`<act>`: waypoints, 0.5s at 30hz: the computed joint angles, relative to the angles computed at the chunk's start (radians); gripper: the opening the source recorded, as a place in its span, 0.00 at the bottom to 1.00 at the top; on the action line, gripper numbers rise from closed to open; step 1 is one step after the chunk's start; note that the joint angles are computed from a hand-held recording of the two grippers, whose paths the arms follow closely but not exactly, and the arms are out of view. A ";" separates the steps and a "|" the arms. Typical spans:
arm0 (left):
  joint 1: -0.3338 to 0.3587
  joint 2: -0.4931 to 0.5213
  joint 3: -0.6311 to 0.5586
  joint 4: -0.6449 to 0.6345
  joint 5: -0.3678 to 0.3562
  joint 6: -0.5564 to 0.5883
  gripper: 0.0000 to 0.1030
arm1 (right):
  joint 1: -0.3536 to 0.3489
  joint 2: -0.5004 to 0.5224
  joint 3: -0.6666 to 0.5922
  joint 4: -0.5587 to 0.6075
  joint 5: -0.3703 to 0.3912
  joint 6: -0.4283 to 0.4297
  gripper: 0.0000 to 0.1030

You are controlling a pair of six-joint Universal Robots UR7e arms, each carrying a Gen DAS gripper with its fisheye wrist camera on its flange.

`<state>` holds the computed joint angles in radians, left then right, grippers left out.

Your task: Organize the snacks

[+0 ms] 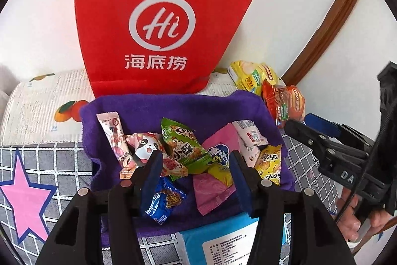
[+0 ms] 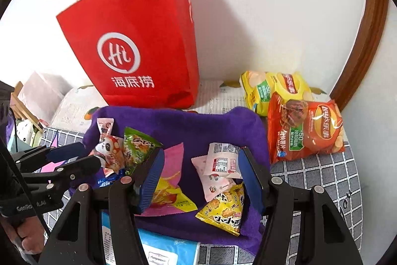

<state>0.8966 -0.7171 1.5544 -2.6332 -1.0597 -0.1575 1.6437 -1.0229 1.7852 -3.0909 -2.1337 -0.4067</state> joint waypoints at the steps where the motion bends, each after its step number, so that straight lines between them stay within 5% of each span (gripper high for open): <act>1: -0.002 -0.004 0.005 -0.005 0.002 -0.001 0.51 | 0.006 -0.003 0.008 -0.014 -0.006 -0.004 0.60; 15: -0.082 -0.052 0.092 -0.101 0.113 0.036 0.53 | 0.039 -0.140 0.276 -0.157 -0.011 0.045 0.60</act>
<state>0.8146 -0.7686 1.6467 -2.7347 -0.9464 -0.1215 1.6829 -1.1633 2.0611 -3.2482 -2.1451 -0.3620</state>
